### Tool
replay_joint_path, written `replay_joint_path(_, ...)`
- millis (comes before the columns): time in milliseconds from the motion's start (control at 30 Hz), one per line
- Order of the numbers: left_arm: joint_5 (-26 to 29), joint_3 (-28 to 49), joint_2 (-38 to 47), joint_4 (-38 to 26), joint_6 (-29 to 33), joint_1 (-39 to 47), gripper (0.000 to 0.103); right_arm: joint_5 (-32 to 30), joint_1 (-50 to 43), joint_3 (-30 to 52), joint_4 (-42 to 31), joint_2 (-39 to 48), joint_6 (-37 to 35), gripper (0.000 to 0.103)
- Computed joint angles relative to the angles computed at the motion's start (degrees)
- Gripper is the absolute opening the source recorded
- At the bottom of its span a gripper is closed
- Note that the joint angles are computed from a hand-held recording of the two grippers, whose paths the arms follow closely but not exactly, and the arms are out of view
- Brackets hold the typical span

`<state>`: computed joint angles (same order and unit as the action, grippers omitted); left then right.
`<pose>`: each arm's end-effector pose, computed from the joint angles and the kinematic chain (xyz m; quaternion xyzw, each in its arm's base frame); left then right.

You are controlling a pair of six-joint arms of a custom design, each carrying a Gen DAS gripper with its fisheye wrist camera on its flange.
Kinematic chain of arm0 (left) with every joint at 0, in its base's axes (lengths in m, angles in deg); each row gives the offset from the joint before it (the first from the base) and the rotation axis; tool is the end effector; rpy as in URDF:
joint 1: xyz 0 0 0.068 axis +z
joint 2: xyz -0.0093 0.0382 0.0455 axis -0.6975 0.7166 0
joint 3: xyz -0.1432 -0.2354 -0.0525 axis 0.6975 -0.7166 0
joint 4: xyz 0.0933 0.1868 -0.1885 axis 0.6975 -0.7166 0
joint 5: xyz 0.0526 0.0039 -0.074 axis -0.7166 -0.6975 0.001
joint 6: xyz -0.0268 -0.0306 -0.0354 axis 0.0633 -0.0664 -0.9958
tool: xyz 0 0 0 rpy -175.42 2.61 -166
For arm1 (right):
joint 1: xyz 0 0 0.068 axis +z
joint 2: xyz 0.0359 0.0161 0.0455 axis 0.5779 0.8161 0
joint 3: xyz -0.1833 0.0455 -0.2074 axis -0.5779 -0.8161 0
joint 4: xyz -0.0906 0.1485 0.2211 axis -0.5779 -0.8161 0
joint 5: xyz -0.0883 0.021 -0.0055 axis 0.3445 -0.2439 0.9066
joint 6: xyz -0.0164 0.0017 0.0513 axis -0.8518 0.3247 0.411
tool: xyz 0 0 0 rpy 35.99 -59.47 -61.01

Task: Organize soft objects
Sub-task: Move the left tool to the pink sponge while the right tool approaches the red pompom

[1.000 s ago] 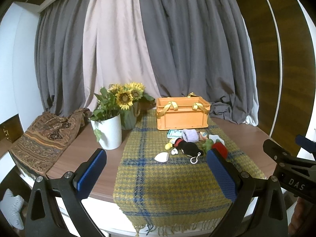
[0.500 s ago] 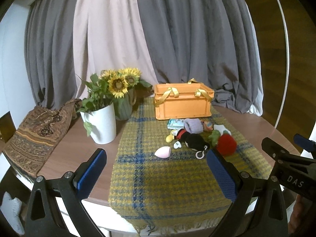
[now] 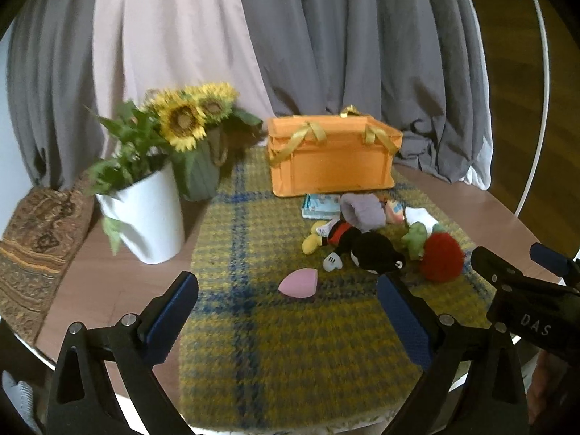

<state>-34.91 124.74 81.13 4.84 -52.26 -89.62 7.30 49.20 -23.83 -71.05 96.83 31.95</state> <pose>0.2078 -0.1857 0.2989 0.0767 0.8847 -0.0254 0.4592 0.1901 0.0343 0.2734 0.1177 0.8752 -0.0275 0.4684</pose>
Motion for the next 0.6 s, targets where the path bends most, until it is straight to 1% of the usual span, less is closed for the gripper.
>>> replay_joint_path(100,5.1,0.3,3.1,3.4,1.8,3.8,0.098,-0.1,-1.2,1.1,2.6,5.3,0.7,0.103)
replay_joint_path(200,9.2,0.2,6.1,6.5,3.6,6.6,0.098,0.6,-1.4,2.2,5.1,10.2,1.5,0.103)
replay_joint_path(300,12.6,0.3,9.1,8.9,4.0,9.1,0.095,2.0,-1.5,3.2,7.1,14.6,2.1,0.103)
replay_joint_path(367,13.4,0.3,11.2,10.7,4.2,10.0,0.094,2.5,-2.2,3.5,8.4,17.1,2.4,0.103)
replay_joint_path(467,14.0,1.6,14.4,11.0,3.4,10.7,0.092,3.3,-3.4,3.8,10.8,20.2,2.5,0.103)
replay_joint_path(533,13.3,2.2,16.1,11.2,2.6,10.7,0.09,2.9,-4.6,4.0,12.2,22.3,2.1,0.103)
replay_joint_path(600,12.0,2.9,18.0,11.8,1.4,10.4,0.09,1.7,-5.9,4.3,13.5,24.2,1.6,0.103)
